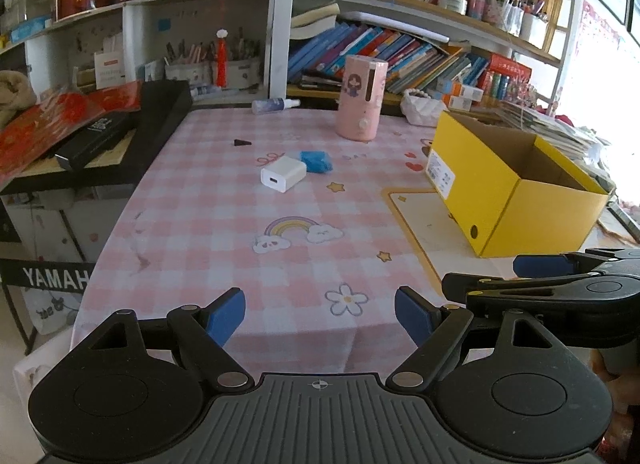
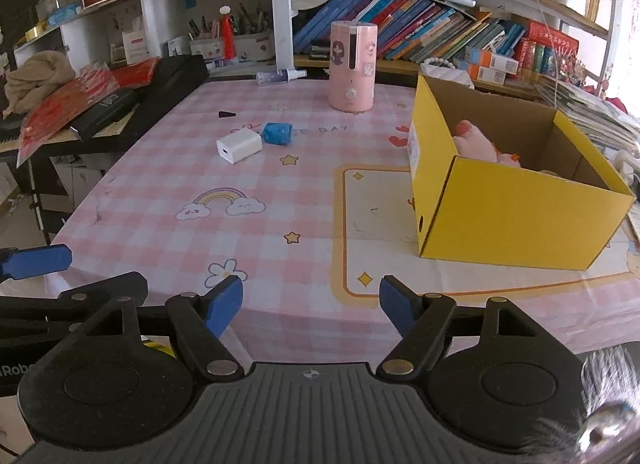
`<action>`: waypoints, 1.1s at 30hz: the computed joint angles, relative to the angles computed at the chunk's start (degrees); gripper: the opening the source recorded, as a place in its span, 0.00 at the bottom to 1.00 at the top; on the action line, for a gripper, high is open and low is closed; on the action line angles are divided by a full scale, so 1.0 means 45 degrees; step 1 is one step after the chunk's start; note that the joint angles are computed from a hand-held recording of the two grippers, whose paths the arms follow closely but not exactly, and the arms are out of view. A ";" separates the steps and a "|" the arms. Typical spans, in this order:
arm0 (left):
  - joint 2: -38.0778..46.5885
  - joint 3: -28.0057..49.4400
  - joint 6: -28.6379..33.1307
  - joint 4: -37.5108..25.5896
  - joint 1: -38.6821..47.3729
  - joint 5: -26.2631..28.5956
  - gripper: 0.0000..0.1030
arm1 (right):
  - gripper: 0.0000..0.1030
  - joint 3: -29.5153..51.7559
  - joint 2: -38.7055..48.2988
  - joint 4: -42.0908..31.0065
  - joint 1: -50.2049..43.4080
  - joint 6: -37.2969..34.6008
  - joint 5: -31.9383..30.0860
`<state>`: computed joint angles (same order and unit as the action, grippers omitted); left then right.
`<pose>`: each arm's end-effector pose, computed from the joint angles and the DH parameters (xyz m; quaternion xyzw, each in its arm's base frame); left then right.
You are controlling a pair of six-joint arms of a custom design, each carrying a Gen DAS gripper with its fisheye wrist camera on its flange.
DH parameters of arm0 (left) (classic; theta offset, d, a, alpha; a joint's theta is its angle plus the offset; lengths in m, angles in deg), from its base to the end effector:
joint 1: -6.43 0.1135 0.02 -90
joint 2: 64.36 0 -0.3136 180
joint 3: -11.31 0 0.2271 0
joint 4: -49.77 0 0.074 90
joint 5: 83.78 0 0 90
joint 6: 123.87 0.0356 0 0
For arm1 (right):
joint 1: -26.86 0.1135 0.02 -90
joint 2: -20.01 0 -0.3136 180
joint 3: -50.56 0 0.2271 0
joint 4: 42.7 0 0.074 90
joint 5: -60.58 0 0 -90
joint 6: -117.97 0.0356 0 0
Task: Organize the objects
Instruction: 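Move both open tools toward the white charger plug and blue cloth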
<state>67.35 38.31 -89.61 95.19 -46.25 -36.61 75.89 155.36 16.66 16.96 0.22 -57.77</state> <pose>0.1539 -0.1620 0.0419 -0.1206 0.8948 0.0059 0.4298 0.2316 -0.0233 0.0391 -0.2231 0.8891 0.1130 0.3833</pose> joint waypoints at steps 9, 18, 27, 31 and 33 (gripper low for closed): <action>0.0184 0.0911 0.2262 0.0482 0.2711 0.1541 0.82 | 0.72 0.2823 -0.0450 -0.3190 0.1367 0.0839 0.0663; 0.0153 0.2688 0.3888 -0.0526 0.5096 0.2780 0.82 | 0.72 0.6631 -0.0303 -0.6709 0.2376 0.1418 0.1016; 0.0312 0.4457 0.4848 -0.1872 0.6360 0.3586 0.82 | 0.71 0.9611 0.0440 -0.9091 0.2776 0.1593 0.1180; 0.0453 0.5081 0.5086 -0.2363 0.6778 0.3816 0.81 | 0.70 1.0801 0.0809 -0.9937 0.2958 0.1712 0.1188; 0.0567 0.5357 0.5141 -0.2599 0.6984 0.3943 0.81 | 0.69 1.1436 0.1021 -1.0405 0.3067 0.1743 0.1197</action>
